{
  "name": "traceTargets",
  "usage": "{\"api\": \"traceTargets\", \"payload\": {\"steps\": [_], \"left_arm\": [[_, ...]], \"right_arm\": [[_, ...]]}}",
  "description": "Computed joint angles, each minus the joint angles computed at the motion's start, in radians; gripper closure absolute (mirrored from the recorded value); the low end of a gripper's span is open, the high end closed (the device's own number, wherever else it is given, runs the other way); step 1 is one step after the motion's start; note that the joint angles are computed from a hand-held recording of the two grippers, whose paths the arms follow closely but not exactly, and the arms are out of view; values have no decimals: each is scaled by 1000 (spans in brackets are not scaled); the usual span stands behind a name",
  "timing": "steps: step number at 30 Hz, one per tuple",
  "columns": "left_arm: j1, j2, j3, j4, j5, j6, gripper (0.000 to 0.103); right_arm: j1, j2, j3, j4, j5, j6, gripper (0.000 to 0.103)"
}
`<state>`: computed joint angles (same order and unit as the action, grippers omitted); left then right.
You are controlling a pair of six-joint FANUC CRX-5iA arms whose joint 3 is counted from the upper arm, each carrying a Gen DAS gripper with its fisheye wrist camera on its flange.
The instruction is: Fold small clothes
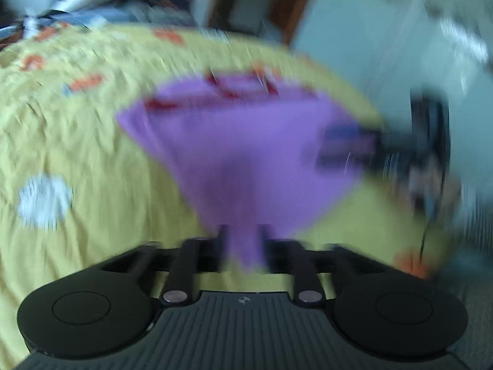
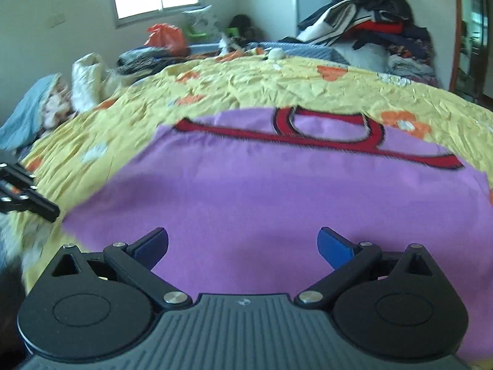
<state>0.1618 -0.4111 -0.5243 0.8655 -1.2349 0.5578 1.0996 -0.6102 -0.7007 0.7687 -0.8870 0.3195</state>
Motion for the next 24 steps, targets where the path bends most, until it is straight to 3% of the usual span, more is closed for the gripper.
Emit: {"api": "traceTargets", "payload": {"steps": [2,3,5,7,9,13,17,21,24], "left_arm": [[-68,48,9,25,131,131,7],[-90,85,20,43,167,186,16],[-116,169,50,92,190,237,16],[-141,246,91,106,222,285,16],[-151,326,142,115,195,326,16],[-171,422,219,119,187,377,14],[-170,494,284,144,142,460,4],[-144,514,319,118,99,516,3],[-134,524,322,127,78,486,2]], "right_arm": [[-25,68,26,-15,82,-16,0],[-24,100,48,-47,97,9,0],[26,175,99,-80,11,79,0],[112,155,60,6,-65,65,0],[146,113,54,-41,-79,61,0],[224,65,-11,99,-74,-37,0],[281,146,-13,239,-114,-22,0],[304,186,4,256,-120,19,0],[303,190,-8,282,-101,1,0]]}}
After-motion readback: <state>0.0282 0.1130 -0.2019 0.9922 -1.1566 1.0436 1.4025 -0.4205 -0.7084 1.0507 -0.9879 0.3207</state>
